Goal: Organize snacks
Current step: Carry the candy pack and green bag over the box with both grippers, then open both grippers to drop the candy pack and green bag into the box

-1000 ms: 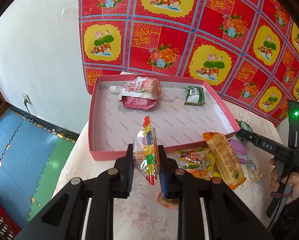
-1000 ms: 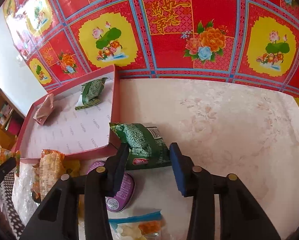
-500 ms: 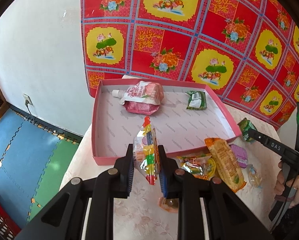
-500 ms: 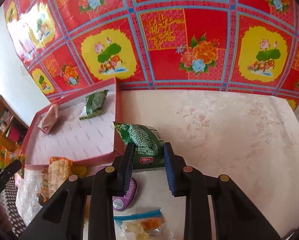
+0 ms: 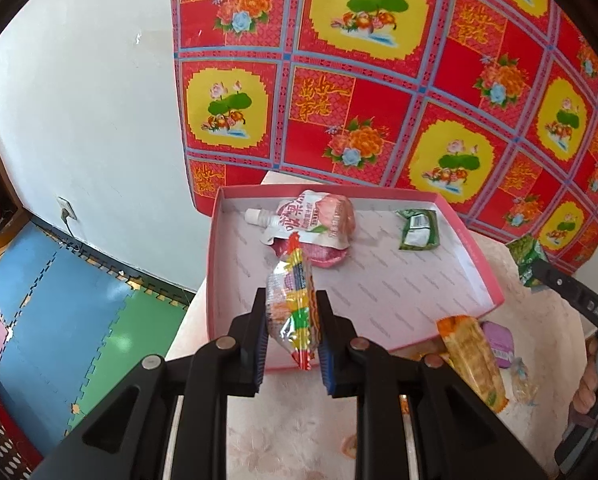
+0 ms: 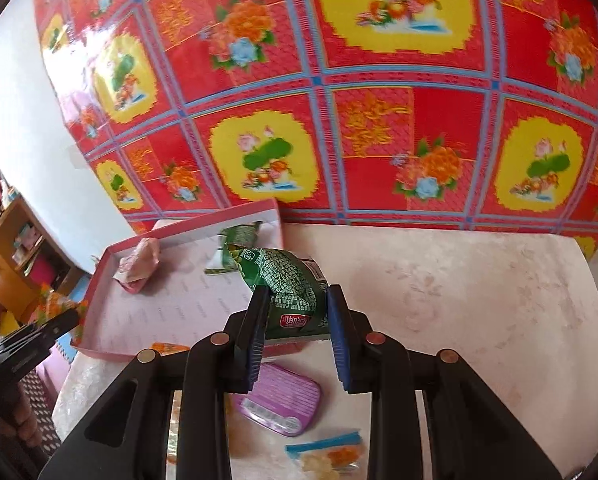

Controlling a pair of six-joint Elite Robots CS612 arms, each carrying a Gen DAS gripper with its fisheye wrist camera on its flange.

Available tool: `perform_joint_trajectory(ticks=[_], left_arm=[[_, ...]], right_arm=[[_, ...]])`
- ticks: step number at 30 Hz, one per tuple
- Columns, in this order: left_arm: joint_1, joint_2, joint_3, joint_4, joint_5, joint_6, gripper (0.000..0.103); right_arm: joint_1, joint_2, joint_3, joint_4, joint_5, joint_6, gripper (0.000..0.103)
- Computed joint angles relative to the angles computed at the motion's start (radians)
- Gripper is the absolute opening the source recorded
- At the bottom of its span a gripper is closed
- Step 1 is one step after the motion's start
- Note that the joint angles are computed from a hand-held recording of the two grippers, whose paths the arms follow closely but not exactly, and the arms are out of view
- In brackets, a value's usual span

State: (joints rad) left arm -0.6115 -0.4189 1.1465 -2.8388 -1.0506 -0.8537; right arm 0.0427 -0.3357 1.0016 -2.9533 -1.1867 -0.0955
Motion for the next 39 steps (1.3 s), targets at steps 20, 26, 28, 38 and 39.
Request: perform_joint_trajectory(ticks=[20,26,28,38,39], left_arm=[[0.035,0.087,-0.157,0.108,-0.041,0.031,0.022],[0.045,0.116,-0.21,0.137,-0.053,0.044,0.022],[0.048,0.123,-0.222,0.143,-0.058,0.046,0.022],[0.049,0.13,-0.247,0.175,-0.044,0.059,0.033],[0.048,0.128,-0.246,0.178,-0.044,0.055,0.034]], right_arm=[[0.042,0.071,-0.145,0.133,0.023,-0.073,0.03],[0.049,0.097,-0.192,0.168,0.016,-0.079,0.03],[0.05,0.105,-0.207,0.178,0.012,-0.078,0.03],[0.047,0.129,-0.249,0.212,0.038,-0.056,0.031],[0.047,0.129,-0.25,0.216,0.04,-0.056,0.032]])
